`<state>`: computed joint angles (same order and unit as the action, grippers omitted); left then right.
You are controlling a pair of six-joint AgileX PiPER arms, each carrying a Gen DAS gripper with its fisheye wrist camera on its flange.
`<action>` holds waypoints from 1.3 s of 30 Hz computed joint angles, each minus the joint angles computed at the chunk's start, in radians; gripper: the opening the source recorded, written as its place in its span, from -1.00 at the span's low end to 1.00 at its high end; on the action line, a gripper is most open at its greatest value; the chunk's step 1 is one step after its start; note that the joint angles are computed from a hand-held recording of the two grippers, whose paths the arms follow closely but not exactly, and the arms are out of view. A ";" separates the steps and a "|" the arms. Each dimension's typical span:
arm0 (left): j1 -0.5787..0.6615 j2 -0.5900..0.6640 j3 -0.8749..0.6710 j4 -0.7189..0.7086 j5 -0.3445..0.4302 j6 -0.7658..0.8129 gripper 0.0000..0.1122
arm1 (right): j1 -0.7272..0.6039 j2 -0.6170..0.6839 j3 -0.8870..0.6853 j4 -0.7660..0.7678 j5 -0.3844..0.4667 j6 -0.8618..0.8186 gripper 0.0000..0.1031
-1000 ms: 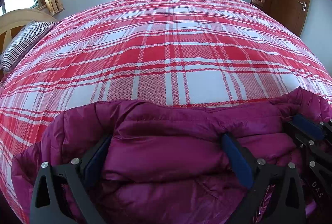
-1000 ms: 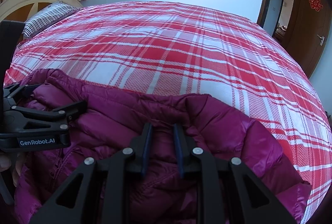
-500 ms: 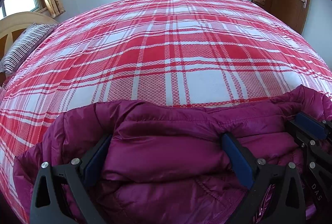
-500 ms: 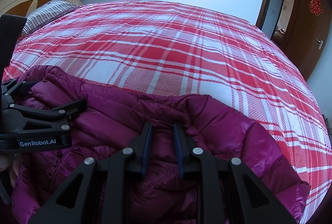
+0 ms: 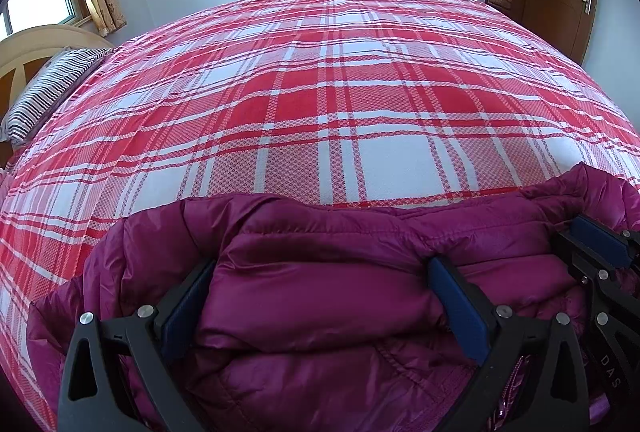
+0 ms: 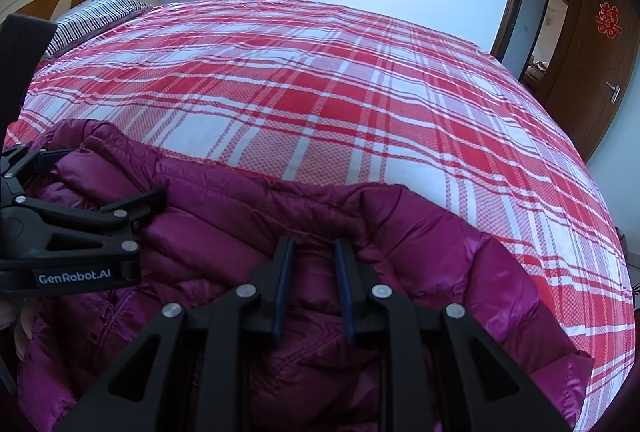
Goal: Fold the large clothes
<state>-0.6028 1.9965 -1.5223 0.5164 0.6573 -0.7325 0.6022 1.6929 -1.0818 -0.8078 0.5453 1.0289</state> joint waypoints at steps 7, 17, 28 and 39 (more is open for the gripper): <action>-0.007 0.007 -0.018 0.001 0.025 0.003 0.83 | -0.004 0.004 -0.012 0.025 0.004 -0.028 -0.55; -0.015 -0.135 0.059 0.025 0.015 -0.003 0.82 | -0.033 -0.088 0.022 0.159 -0.034 -0.188 0.12; -0.125 -0.703 0.608 0.169 -0.071 -0.163 0.82 | 0.133 -0.407 0.228 0.132 0.101 -0.038 0.66; -0.419 -1.059 0.931 0.199 0.171 -0.454 0.82 | 0.531 -0.667 0.453 0.067 0.356 0.438 0.67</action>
